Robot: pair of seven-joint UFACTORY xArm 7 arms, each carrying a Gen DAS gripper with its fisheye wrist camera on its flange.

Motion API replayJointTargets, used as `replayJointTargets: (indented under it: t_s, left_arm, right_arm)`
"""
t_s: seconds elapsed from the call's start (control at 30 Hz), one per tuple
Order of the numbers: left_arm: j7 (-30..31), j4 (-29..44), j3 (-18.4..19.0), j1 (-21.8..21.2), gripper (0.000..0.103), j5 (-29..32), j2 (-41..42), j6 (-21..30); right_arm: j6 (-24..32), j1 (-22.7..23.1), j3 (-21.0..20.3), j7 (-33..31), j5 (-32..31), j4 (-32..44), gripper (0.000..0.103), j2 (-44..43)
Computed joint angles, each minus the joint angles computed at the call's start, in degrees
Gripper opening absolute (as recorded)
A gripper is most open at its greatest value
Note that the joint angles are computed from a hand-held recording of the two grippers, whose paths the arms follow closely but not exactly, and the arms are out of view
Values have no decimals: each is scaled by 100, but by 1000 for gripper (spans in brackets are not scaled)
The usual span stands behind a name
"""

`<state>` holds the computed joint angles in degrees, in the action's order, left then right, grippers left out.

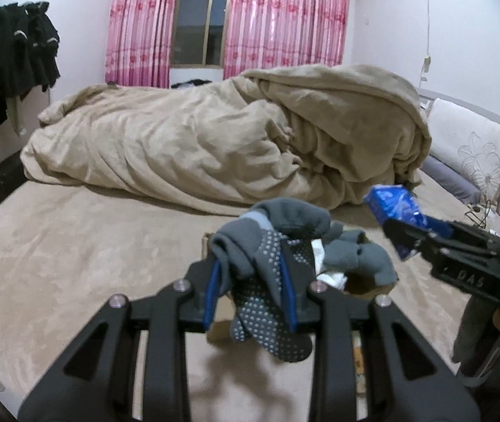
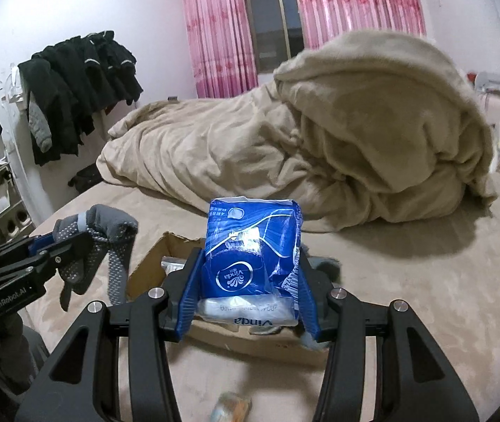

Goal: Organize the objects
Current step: 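Lower the socks and blue pack into the box and open both tools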

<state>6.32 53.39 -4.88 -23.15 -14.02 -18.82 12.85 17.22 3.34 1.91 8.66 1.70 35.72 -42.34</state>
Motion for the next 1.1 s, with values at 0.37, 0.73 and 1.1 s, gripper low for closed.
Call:
replayJointTargets:
  t_s: [0.37,0.73,1.1]
  left_arm:
    - [-5,574,-163,204,31,-3,1276,-70]
    - [-175,619,-354,408,37,198,1462,150]
    - [-237,-108,-164,266,77,52,129,404]
  right_arm:
    - [-257,285,-109,-118,189,22,52,1065]
    - [-567,404,-198,-307,383,-164,91,1202]
    - [-58,-72,169,309,78,-390,91,-115]
